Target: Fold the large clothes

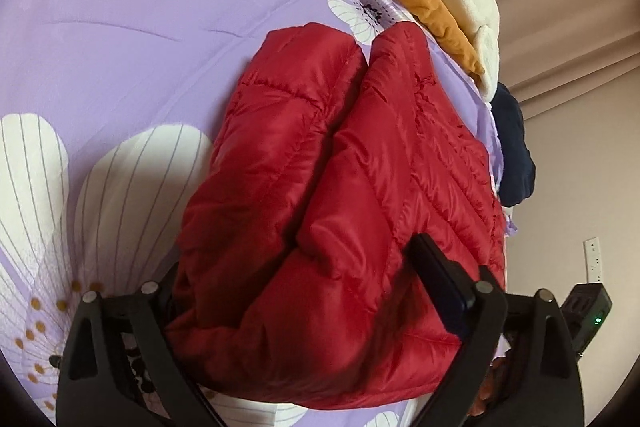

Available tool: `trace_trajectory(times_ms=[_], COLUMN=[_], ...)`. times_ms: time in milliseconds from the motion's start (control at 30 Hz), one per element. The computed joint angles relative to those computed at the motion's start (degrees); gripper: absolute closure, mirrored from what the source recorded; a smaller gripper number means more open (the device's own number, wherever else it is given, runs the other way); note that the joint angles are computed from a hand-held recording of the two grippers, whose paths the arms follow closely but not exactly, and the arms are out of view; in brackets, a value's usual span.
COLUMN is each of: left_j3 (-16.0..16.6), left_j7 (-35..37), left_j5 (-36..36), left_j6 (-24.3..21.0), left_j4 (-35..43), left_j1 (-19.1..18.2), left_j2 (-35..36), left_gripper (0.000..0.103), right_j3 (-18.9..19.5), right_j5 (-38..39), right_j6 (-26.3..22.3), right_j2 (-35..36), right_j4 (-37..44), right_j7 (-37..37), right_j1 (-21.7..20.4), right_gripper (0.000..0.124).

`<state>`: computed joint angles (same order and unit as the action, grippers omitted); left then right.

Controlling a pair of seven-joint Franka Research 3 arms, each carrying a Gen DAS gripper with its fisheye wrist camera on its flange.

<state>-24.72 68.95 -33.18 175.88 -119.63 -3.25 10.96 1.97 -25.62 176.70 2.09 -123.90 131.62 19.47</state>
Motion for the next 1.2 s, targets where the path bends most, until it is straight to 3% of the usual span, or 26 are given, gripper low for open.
trace_trajectory(times_ms=[67,133,200,267,333,433,633,800,1033,1200], left_j3=[1.84,1.63,2.92,8.10,14.38,18.58,18.58,16.63,14.64,13.83], left_j7=[-2.58,-2.63,-3.97,-10.10,-19.73,-29.85,-39.28,-43.12,-44.02,-42.26], left_j5=[2.76,3.25,6.16,16.57,31.19,47.22,63.77,72.19,78.38,79.86], left_j6=[-0.01,0.20,-0.21,-1.25,-3.18,-5.19,-6.97,-7.92,-10.06,-11.33], left_j4=[-0.23,-0.48,-0.22,0.36,1.42,3.39,6.00,7.91,11.00,13.80], left_j1=[-1.41,-1.06,-2.06,-6.42,-11.67,-15.49,-16.17,-15.27,-15.65,-16.80], left_j2=[-0.24,-0.55,-0.85,-1.54,-2.31,-3.20,-3.93,-3.97,-3.28,-1.68], left_gripper=[0.018,0.029,0.046,0.057,0.063,0.064,0.064,0.064,0.064,0.064], right_j3=[0.34,0.76,0.86,1.24,1.48,1.88,2.68,2.86,4.90,7.12], right_j5=[2.40,5.27,7.08,10.52,13.69,18.87,28.20,31.67,44.45,58.41], right_j6=[-0.17,-1.46,-2.29,-2.61,-2.56,-1.90,-0.87,-0.09,0.48,0.46], right_j2=[0.52,0.77,0.97,0.95,1.17,1.22,0.98,0.99,1.04,1.45], right_j4=[0.09,0.47,0.77,0.69,0.77,0.37,-0.45,-0.76,-0.66,0.36], right_j7=[-2.12,-5.53,-7.93,-11.06,-13.51,-17.19,-24.11,-26.55,-37.04,-49.08], right_j1=[-0.09,-0.01,0.15,0.05,0.01,-0.09,-0.02,0.22,-0.51,-1.56], right_gripper=[0.065,0.065,0.065,0.065,0.065,0.066,0.066,0.066,0.066,0.066])
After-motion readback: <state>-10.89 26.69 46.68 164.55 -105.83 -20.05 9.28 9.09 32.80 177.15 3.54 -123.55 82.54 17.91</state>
